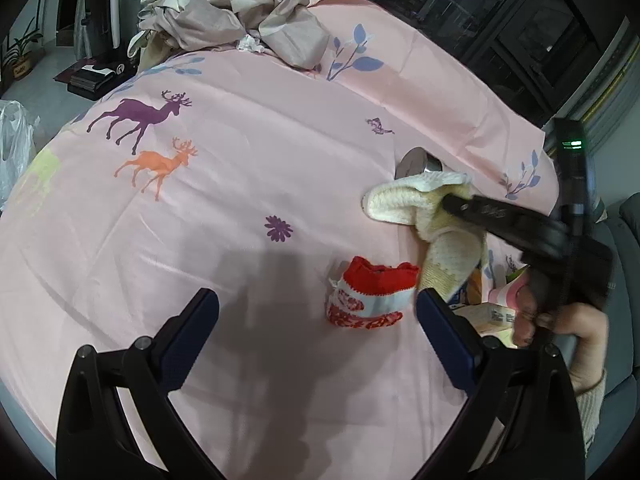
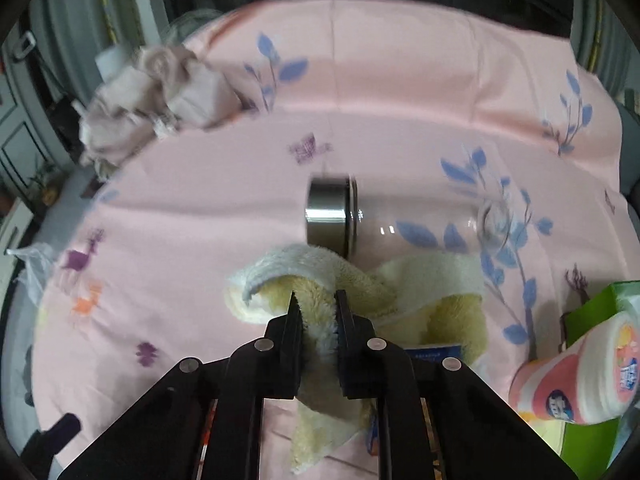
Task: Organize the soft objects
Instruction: 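Grasp the cream-yellow towel with the right gripper and lift it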
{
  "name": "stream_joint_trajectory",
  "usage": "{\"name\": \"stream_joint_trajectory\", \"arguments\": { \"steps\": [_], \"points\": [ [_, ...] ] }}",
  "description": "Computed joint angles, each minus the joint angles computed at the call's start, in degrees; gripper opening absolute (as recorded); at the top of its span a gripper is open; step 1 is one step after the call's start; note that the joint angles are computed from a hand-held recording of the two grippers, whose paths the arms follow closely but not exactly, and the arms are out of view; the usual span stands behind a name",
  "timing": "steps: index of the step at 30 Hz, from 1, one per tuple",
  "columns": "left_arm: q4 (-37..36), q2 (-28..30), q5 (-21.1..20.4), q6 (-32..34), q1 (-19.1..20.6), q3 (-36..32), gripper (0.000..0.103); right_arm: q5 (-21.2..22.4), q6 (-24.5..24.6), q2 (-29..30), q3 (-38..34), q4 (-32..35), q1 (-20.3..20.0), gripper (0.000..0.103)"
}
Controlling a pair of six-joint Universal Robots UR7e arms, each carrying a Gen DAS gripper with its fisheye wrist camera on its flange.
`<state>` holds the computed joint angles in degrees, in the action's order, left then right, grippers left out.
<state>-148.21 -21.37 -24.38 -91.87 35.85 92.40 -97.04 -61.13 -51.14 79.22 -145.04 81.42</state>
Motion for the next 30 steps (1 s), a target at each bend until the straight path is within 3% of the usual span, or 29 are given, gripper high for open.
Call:
{"name": "stream_joint_trajectory", "arguments": {
  "steps": [6,12,17,19,25,27,30],
  "points": [
    [-2.21,-0.48,1.09,-0.38,-0.40,1.39,0.098,12.48,-0.65,-7.83,1.12,11.57,-1.32,0.014],
    [-3.11,-2.08,2.57,-3.99,-0.94,4.14,0.098,20.54,-5.80,-14.44,0.91,25.91,-3.94,0.014],
    [-8.85,-2.47,4.32,-3.68,-1.58,6.49,0.098,17.32,-6.31,-15.77,0.05,33.61,-6.89,0.014],
    [-12.72,-1.84,3.43,-0.18,-1.44,6.27,0.098,14.88,-7.27,-15.82,0.92,33.33,-8.18,0.014],
    [-21.31,2.41,-4.16,18.21,-0.15,0.37,0.098,4.37,-6.30,-12.67,2.81,27.68,-10.36,0.014],
    [-21.21,3.97,-7.48,24.47,0.36,-2.57,0.098,1.39,-7.68,-12.18,4.52,22.67,-10.40,0.014],
    [-18.51,6.01,-12.03,28.91,1.17,-6.41,0.089,-0.08,-8.07,-11.65,3.60,24.11,-10.62,0.014]
  ]
}}
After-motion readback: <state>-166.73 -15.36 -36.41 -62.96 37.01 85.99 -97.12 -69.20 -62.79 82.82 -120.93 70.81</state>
